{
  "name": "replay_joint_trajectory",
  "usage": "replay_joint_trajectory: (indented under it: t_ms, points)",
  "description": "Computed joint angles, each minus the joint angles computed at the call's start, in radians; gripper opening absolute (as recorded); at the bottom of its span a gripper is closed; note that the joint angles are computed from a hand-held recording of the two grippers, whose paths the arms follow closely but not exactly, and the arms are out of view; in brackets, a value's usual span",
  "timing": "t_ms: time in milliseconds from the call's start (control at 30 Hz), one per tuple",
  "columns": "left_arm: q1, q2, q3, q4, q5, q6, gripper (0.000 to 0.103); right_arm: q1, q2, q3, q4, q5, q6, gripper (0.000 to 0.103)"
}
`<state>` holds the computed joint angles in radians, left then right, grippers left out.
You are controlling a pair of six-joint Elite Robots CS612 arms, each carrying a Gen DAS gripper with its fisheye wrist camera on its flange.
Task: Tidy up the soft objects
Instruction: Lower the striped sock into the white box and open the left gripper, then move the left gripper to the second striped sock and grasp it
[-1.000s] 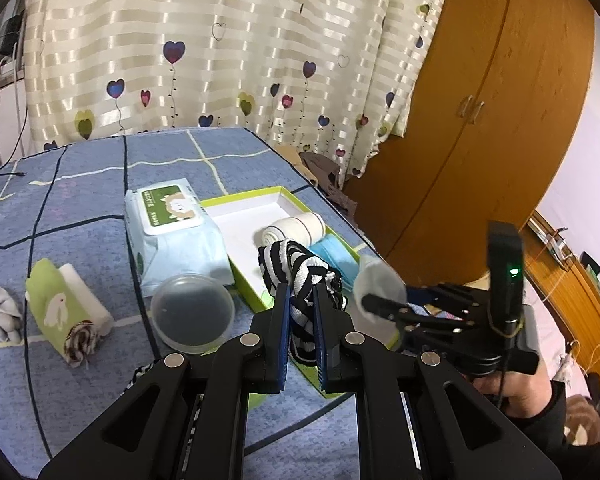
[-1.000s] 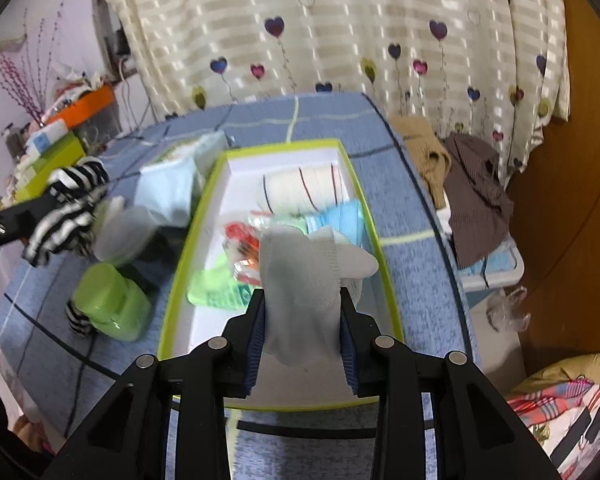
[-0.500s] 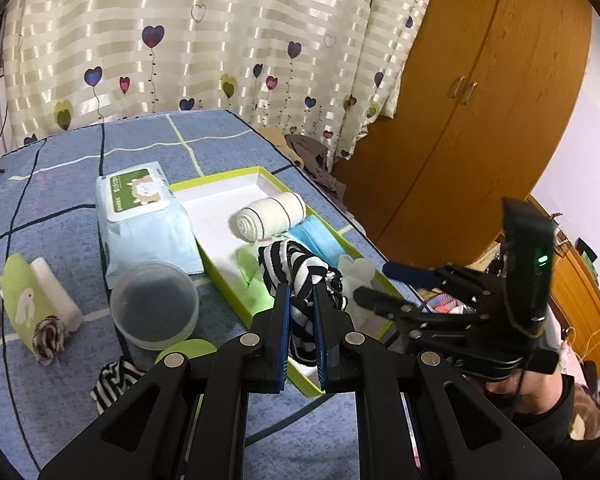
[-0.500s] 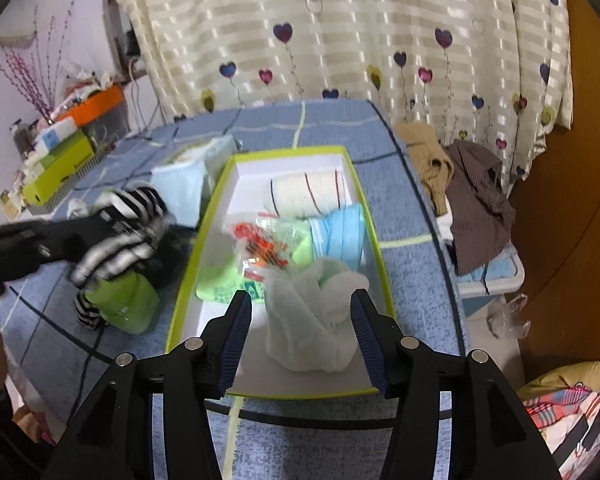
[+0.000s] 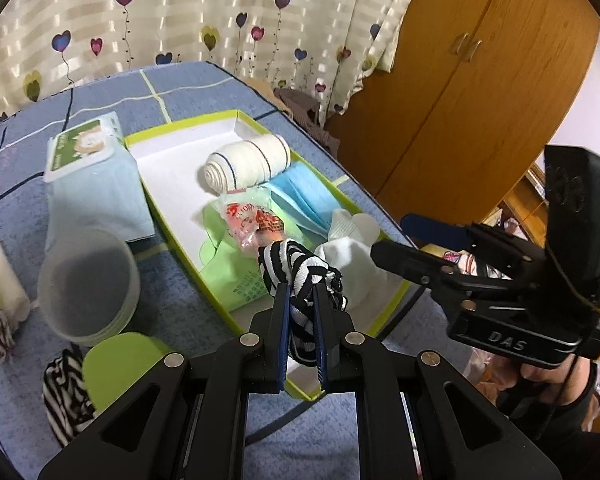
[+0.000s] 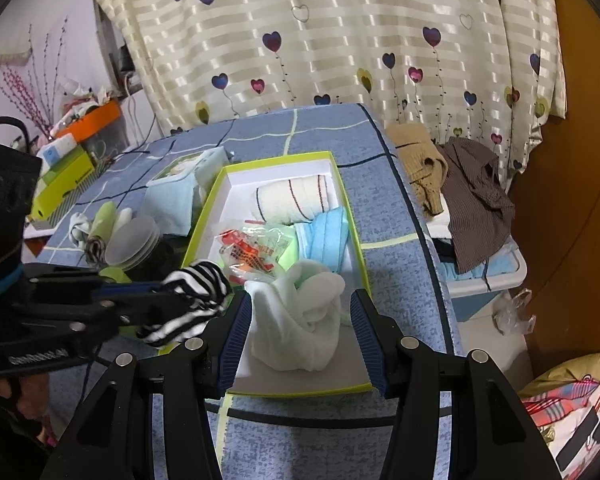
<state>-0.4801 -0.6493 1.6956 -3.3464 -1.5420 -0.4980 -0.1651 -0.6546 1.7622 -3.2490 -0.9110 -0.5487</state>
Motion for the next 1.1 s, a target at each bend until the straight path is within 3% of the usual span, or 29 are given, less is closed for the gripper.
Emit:
replay_joint_trajectory:
  t_ms: [200,267,367,1100]
  points:
    - [0.003,0.015,-0.034,0.066,0.001,0.009,0.02,-0.002,0.005,-0.014,0.014,-0.003,0.011,0.051]
    - [0.004,0.018,-0.039,0.078,-0.008,0.017,0.035,-0.003,0.005,-0.017,0.017,-0.002,0.014,0.051]
    - [0.001,0.017,-0.034,0.067,-0.003,0.028,0.042,-0.001,0.006,-0.018,0.013,-0.004,0.019,0.051]
    - [-0.023,-0.055,0.101,-0.185,0.072,0.005,0.042,-0.008,-0.053,0.077,-0.108,0.033,0.024,0.051]
